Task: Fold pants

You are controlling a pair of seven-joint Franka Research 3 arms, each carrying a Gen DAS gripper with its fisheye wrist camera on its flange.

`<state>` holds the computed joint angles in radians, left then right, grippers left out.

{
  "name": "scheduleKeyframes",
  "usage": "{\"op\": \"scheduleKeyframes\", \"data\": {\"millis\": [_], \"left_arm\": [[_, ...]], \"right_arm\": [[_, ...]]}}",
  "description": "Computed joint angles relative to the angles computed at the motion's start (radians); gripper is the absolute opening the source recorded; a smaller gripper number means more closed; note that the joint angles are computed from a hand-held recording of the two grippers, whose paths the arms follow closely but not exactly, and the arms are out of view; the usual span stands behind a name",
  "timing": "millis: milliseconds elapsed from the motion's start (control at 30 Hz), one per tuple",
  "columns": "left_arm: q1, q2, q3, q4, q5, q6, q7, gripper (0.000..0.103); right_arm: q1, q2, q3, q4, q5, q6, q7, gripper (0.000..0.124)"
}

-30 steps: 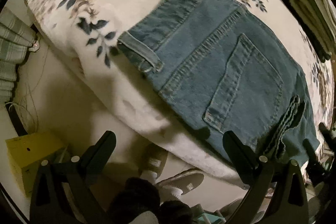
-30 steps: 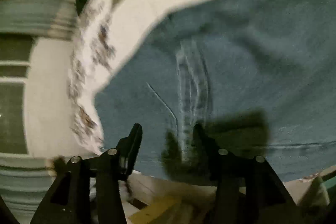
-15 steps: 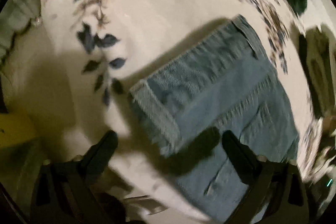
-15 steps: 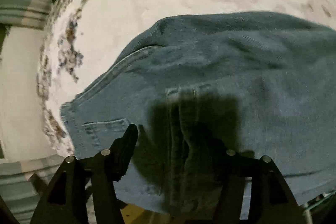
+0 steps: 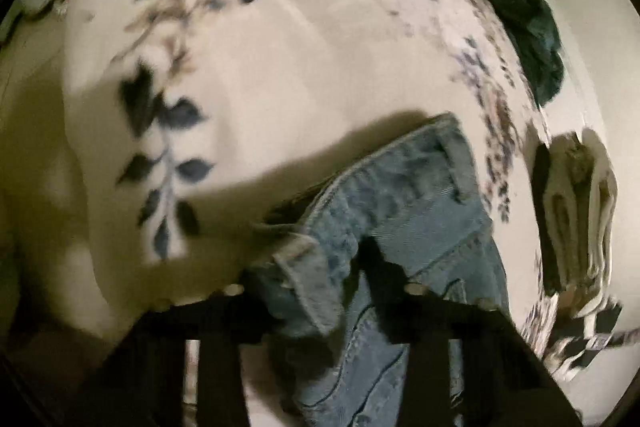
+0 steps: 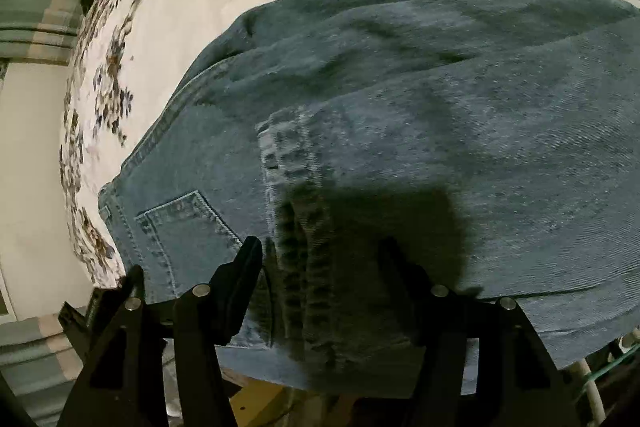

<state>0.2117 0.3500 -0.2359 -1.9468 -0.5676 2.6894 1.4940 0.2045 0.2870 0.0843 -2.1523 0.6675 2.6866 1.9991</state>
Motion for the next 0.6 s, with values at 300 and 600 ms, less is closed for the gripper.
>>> {"op": "scheduleKeyframes", "data": {"millis": [300, 600], "left_arm": [[-0.078, -0.196, 0.014, -0.109, 0.086, 0.110, 0.056, 0.025], [-0.253, -0.342, 0.008, -0.108, 0.005, 0.143, 0.275, 0.024]], "right_arm": [[-0.037, -0.060, 0.039, -0.070, 0.182, 0.037, -0.164, 0.063], [-0.037, -0.312, -0.026, -0.297, 0.418, 0.081, -0.369, 0.063]]}}
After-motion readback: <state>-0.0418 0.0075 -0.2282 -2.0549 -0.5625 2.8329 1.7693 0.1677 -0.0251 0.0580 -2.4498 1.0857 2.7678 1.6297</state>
